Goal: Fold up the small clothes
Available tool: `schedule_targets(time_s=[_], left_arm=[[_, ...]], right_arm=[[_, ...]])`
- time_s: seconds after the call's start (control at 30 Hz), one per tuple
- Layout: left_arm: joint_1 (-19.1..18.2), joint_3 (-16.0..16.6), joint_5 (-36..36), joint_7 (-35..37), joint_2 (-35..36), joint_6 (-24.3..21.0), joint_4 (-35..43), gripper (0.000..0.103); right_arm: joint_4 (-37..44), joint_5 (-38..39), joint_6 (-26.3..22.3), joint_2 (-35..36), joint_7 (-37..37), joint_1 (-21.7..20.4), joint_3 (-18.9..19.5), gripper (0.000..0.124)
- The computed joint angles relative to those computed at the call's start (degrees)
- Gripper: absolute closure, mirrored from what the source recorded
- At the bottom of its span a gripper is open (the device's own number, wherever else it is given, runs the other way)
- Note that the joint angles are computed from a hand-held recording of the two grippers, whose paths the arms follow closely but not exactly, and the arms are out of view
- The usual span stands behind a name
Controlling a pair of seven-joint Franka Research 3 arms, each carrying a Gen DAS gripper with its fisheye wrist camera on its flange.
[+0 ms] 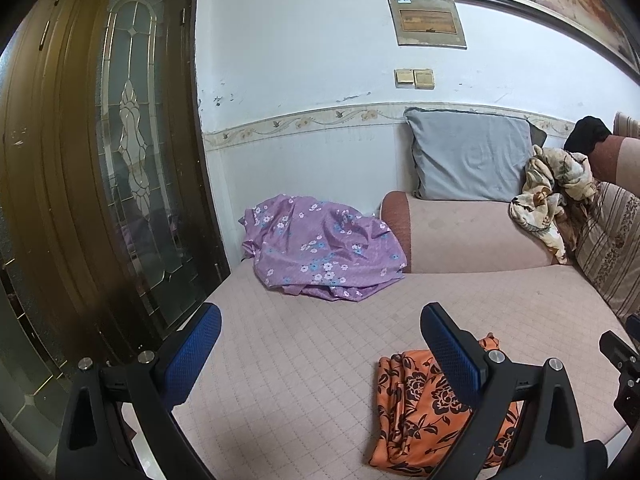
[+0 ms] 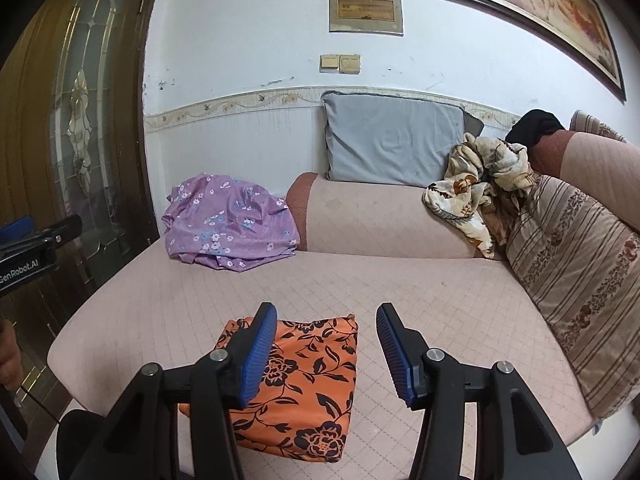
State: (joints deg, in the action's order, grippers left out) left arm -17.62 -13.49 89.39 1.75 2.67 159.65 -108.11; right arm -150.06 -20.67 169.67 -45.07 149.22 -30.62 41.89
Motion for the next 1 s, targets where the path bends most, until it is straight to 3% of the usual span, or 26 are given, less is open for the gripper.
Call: schedule_targets(time_s=[0.57, 1.0], left_arm=[[0.0, -0.3, 2.7, -1.8, -0.2, -0.1, 0.3, 0.003], [-0.6, 0.9, -0.7, 2.0, 3.6, 0.5, 3.4, 0.003]], right_arm=[[1.7, -0.9, 0.0, -0.5, 0.8, -1.9, 1.8, 0.068], [4.8, -1.4, 1.9, 3.6, 1.1, -6.7, 5.4, 0.068]])
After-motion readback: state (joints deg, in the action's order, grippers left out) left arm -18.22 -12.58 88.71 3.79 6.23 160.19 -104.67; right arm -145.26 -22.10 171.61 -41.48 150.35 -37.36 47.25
